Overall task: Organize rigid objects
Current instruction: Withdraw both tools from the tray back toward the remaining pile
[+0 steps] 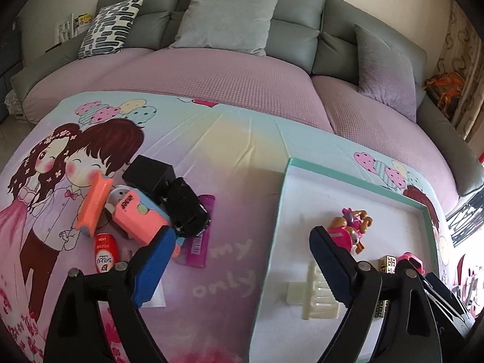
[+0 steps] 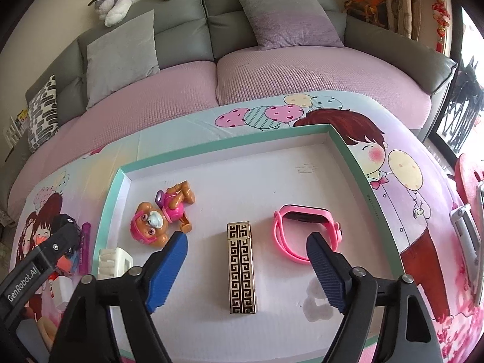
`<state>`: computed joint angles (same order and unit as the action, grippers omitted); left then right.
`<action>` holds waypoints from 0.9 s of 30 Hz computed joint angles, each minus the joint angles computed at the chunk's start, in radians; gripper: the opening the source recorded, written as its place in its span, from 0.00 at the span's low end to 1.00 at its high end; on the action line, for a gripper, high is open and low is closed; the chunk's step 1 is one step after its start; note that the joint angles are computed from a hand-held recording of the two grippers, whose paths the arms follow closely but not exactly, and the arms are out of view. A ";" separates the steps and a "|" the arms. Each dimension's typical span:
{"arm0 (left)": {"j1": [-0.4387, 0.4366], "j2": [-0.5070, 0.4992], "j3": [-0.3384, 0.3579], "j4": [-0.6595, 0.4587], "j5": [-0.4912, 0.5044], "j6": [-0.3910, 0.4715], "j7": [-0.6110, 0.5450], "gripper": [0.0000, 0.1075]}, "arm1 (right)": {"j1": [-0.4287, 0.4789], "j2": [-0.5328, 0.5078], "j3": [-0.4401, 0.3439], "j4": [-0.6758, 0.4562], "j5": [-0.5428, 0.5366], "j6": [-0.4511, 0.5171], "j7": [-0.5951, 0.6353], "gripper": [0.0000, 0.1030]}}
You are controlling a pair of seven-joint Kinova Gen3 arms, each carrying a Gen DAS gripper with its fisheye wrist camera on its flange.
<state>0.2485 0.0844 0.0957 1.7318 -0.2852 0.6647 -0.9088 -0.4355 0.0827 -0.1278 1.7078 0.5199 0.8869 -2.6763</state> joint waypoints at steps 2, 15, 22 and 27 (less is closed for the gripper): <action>0.009 -0.003 -0.008 0.008 -0.046 -0.002 0.057 0.91 | -0.001 -0.003 0.001 0.004 0.009 -0.005 -0.014 0.90; -0.016 -0.032 -0.020 0.034 -0.195 0.037 0.229 0.91 | -0.021 0.006 -0.014 0.005 0.047 -0.045 -0.058 1.00; -0.070 -0.059 -0.035 0.058 -0.223 0.049 0.279 0.91 | -0.046 0.032 -0.018 -0.005 -0.012 -0.142 0.009 1.00; -0.136 -0.098 -0.049 0.092 -0.213 0.018 0.257 0.91 | -0.080 0.060 -0.020 -0.027 -0.035 -0.182 0.065 1.00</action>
